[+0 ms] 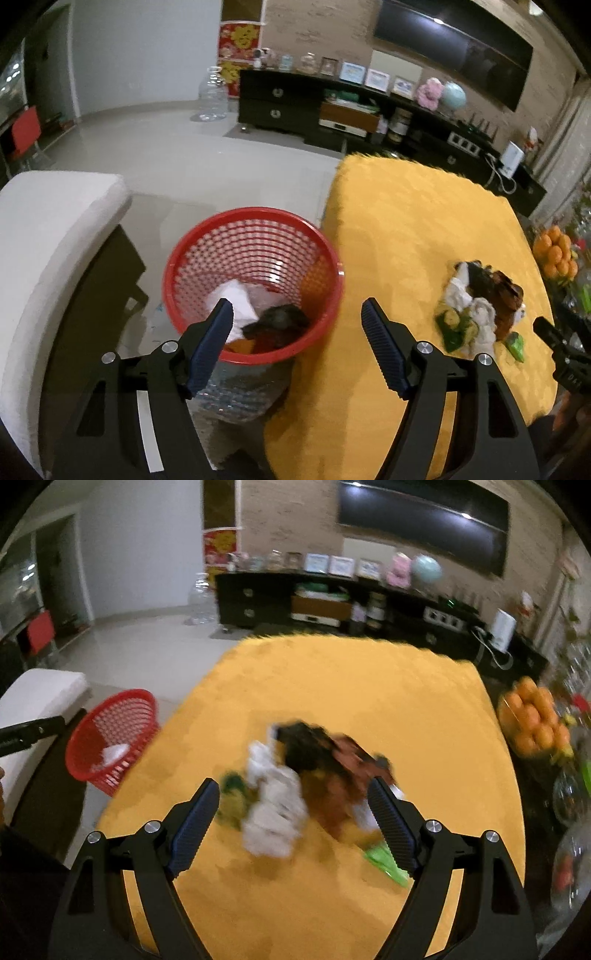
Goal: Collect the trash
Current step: 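Move both grippers back toward the remaining trash on the table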
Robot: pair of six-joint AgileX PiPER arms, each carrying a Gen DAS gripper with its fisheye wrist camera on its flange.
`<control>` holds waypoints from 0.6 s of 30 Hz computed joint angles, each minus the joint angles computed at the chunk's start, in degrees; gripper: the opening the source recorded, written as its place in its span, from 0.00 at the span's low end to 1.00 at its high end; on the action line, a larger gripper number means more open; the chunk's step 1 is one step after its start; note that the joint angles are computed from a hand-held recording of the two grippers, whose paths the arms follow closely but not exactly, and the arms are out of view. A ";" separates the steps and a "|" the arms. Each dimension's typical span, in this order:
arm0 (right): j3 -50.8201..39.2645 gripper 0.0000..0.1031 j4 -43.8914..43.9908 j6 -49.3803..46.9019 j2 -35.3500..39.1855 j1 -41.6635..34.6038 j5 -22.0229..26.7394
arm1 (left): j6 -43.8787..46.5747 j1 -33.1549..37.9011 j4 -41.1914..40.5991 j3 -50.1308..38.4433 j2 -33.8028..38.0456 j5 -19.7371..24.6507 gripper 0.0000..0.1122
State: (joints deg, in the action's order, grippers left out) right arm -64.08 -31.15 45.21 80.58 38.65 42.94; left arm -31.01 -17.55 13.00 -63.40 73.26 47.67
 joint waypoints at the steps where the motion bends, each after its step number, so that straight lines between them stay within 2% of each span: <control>1: 1.77 0.77 0.12 0.45 -1.32 -0.95 -0.19 | -0.52 -0.94 0.32 -0.23 0.45 0.02 0.63; 8: 9.60 0.77 0.80 1.57 -7.38 -5.51 -2.02 | -4.55 -10.22 2.93 -3.90 6.45 0.81 0.64; 18: 14.76 0.77 4.51 -1.43 -11.33 -12.12 -4.92 | -3.61 -17.48 0.54 -11.85 16.38 1.67 0.64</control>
State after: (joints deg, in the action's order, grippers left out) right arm -49.32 -26.64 43.78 69.25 26.52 38.02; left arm -34.61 -35.03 13.54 -75.25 89.64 49.34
